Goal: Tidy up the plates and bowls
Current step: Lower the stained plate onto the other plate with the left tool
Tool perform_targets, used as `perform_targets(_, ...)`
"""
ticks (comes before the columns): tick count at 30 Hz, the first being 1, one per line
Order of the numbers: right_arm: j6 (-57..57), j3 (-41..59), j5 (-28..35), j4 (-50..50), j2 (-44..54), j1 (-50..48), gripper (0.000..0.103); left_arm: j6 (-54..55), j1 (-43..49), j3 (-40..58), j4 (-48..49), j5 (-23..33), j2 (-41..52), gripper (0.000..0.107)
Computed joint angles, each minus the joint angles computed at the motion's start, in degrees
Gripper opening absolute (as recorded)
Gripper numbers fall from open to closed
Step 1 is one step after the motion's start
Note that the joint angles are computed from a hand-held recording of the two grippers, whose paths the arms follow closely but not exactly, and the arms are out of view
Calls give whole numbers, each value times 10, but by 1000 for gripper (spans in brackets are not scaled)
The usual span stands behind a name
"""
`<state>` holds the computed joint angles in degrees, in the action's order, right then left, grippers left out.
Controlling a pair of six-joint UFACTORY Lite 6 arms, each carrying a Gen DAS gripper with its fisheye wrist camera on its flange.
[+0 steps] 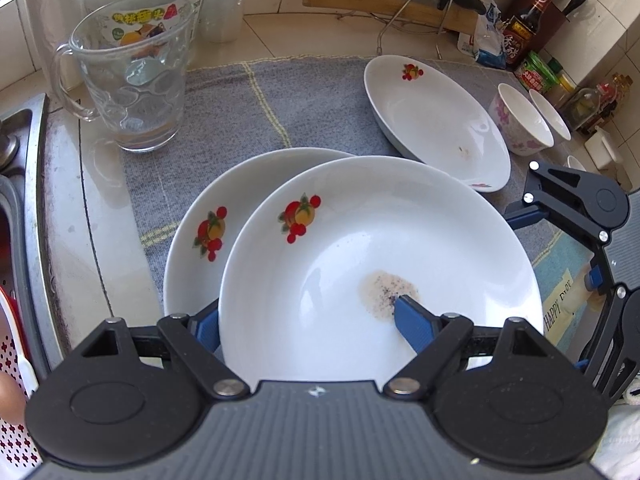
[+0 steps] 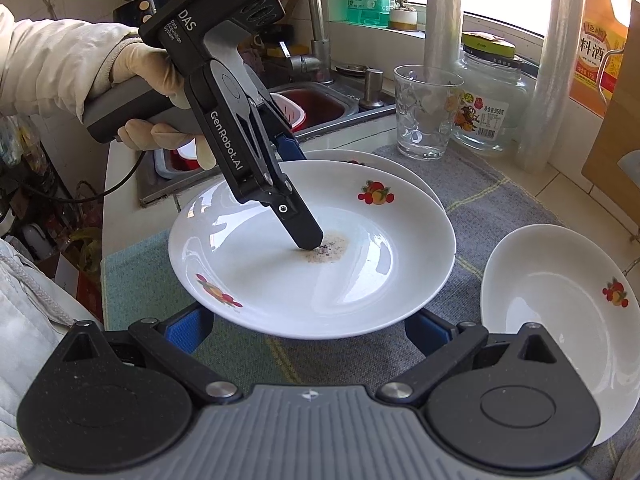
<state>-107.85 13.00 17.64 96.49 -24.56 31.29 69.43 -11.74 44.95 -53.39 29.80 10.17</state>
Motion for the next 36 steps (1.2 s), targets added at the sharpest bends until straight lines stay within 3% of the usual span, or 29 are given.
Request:
perform_targets(26,0,-5,-4,18,-11,6,103,-35,29,-2,45,20,-35,85)
perform_targets(36,38,0,-9,-25,-26,11,103,-32,51,-10,37,43,-51,87)
